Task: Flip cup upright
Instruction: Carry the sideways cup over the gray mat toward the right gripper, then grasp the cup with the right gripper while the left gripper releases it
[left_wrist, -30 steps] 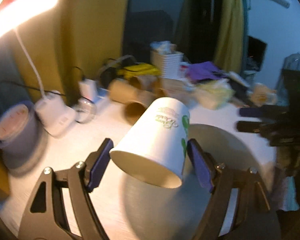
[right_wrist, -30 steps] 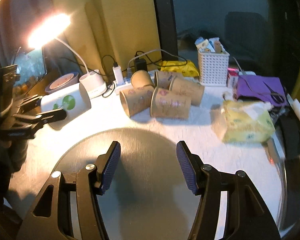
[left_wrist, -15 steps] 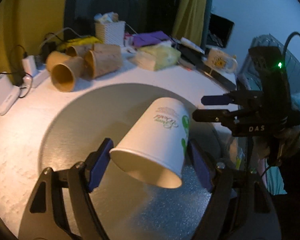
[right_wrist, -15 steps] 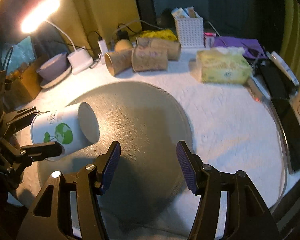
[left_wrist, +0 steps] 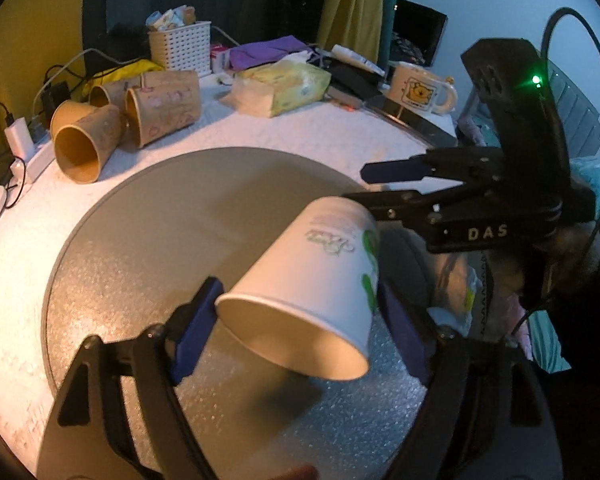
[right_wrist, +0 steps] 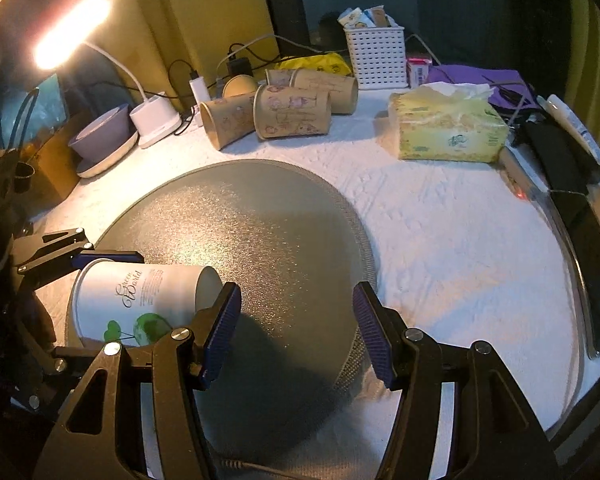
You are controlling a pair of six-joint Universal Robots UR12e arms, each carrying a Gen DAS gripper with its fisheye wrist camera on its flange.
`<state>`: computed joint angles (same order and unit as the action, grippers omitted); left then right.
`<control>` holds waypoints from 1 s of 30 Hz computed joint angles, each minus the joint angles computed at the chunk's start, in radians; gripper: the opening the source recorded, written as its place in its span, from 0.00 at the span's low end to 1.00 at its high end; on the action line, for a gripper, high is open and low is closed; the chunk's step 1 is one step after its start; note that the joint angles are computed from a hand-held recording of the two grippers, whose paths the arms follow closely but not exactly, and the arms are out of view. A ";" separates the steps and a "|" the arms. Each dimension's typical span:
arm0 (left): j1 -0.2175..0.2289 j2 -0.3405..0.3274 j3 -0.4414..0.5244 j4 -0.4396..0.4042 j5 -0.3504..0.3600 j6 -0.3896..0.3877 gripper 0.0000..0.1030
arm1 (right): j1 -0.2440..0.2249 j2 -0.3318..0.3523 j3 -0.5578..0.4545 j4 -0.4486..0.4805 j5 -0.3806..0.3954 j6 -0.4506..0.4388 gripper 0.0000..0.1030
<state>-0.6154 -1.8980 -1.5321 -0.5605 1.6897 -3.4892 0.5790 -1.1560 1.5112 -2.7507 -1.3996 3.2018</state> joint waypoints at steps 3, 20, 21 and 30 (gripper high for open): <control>-0.002 0.011 -0.012 -0.004 0.015 -0.013 0.89 | 0.003 0.000 0.001 0.004 0.011 -0.011 0.59; -0.030 0.115 -0.146 0.039 0.163 -0.194 0.89 | 0.049 -0.059 0.020 0.086 -0.010 -0.193 0.59; -0.032 0.120 -0.153 0.044 0.171 -0.210 0.89 | 0.048 -0.064 0.020 0.091 0.001 -0.212 0.59; -0.051 0.167 -0.220 0.088 0.261 -0.324 0.89 | 0.091 -0.022 -0.099 0.276 0.037 -0.483 0.69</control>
<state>-0.6663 -1.7313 -1.7524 -0.4724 1.9505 -3.8133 0.6701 -1.1782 1.4121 -2.4749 -1.3626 2.7183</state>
